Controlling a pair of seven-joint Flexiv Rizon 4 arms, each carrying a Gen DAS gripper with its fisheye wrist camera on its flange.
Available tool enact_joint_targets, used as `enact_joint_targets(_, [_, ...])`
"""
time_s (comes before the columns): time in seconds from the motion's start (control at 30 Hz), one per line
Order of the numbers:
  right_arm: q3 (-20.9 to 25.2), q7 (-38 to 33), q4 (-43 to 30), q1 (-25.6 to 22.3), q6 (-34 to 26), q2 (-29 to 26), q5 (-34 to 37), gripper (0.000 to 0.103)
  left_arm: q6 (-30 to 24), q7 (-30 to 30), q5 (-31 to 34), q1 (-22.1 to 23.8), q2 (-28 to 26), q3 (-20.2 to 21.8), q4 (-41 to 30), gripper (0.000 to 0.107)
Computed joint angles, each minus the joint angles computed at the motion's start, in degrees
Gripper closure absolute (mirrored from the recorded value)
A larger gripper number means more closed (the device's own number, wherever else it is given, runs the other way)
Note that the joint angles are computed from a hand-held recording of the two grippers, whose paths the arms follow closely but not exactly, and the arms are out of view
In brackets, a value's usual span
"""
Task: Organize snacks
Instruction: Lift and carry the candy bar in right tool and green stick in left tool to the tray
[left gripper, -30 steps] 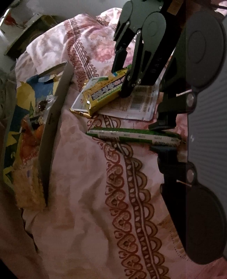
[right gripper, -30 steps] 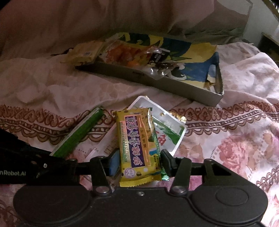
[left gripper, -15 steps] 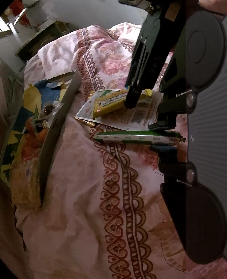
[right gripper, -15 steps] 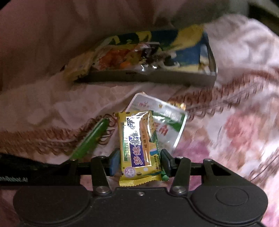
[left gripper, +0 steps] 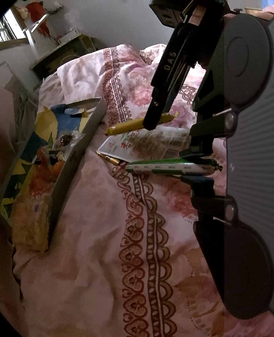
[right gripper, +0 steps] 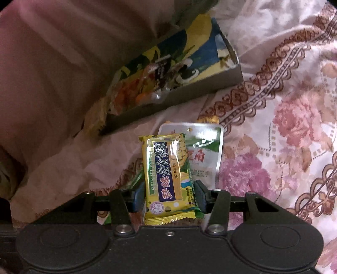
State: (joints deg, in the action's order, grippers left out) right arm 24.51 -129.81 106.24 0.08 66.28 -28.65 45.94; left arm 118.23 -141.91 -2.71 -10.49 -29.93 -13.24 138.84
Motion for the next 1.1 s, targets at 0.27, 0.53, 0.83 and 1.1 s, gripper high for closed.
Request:
enact_joint_targets(0.27, [-0.3,-1.0,-0.6,-0.4,-0.9,0.4,1.3,0.052,-1.9,1.9,-2.2,-2.9,0.1,2.3,-0.7,0.089])
enact_joint_targets(0.53, [-0.6,-1.3,-0.8,-0.1,-1.3,0.3,1.6,0.052,-5.2,5.0,-2.3,-1.7,-3.1,1.2,-3.9,0.088])
enact_joint_targets(0.83, [-0.8,-0.9,-1.2,0.0,-1.8,0.2,1.6,0.052,-6.3,11.0,-7.3,-4.7,-6.0,4.0,-8.2,0.088])
enact_joint_targets(1.1, [-0.6,-1.5,-1.8,-0.3,-1.7,0.1,3.0,0.052,-4.3,10.8,-6.7,-2.9,-7.3,3.3,-8.9,0.088])
